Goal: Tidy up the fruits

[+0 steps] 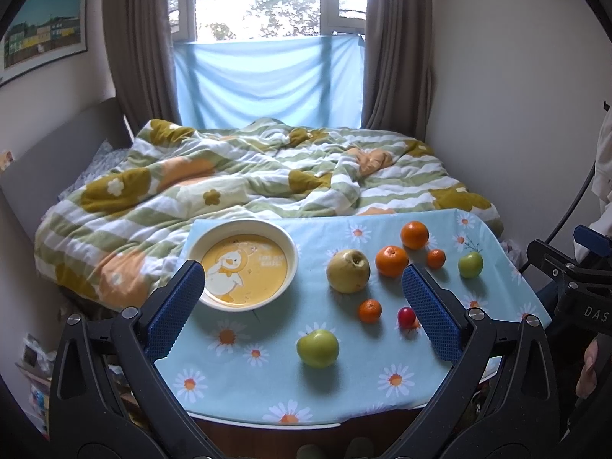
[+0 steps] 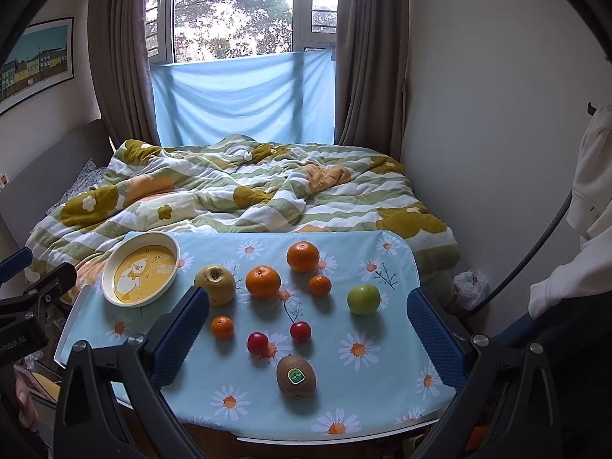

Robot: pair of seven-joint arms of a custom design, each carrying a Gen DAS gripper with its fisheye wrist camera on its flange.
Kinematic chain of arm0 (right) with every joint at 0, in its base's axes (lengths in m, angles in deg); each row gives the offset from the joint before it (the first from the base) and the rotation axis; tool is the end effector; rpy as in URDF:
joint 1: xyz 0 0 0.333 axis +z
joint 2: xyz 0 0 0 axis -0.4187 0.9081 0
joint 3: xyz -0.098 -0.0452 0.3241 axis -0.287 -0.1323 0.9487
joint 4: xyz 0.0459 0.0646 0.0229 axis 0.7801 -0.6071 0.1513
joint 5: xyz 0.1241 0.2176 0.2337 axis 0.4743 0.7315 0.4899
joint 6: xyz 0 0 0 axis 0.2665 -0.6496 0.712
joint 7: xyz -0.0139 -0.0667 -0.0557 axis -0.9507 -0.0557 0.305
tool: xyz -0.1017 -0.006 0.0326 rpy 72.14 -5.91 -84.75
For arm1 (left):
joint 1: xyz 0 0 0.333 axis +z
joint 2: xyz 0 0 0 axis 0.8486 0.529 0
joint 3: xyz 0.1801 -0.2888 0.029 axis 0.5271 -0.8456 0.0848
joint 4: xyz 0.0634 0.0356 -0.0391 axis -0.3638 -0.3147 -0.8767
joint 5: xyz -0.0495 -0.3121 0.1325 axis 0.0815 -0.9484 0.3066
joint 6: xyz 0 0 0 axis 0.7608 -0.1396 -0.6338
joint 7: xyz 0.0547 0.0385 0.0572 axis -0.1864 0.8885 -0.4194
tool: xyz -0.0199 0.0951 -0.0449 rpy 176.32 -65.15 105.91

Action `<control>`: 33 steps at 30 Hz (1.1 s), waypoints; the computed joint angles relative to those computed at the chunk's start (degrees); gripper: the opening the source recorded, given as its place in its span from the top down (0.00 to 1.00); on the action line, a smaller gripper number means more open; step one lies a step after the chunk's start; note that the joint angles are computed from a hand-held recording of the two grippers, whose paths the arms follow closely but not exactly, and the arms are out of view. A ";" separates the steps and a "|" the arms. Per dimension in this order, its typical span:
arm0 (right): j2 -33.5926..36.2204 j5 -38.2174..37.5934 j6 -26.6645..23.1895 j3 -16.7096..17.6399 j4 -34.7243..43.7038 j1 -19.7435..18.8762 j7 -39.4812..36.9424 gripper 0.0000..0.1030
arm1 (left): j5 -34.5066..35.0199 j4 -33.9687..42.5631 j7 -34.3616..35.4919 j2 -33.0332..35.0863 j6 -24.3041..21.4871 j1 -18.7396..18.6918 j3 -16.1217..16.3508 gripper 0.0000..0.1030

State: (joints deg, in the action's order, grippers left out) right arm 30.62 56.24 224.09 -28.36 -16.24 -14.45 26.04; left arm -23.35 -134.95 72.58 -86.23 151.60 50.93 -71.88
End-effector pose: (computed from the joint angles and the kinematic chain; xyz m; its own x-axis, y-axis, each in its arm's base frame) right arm 0.6242 0.1092 0.6387 0.3104 -0.9504 0.0197 -0.6101 -0.2151 -0.7626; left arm 0.5271 -0.1690 0.6410 0.2953 -0.9554 -0.0019 -0.5682 -0.1740 -0.8043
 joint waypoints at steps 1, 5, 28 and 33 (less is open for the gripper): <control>-0.53 -0.15 0.04 0.02 -0.56 0.22 0.32 0.00 | -0.01 -0.06 0.02 -0.07 -0.01 -0.01 0.00 0.00; -0.55 -0.45 0.11 -0.04 -0.58 0.29 0.54 0.00 | 0.01 0.03 -0.03 0.02 0.00 -0.01 0.00 0.00; 0.00 -1.69 -1.93 -0.44 1.02 0.68 2.44 0.00 | -4.21 -0.66 3.62 -0.56 0.36 0.33 0.40 0.00; -0.73 -4.30 -3.10 -0.90 -0.75 1.34 5.47 0.00 | -11.68 -2.72 9.76 0.34 4.25 1.21 1.19 0.00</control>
State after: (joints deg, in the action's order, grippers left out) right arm 29.89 51.94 220.98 -29.26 -16.99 -13.11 31.51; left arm -35.02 -137.67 82.34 -85.89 155.85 52.15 -70.69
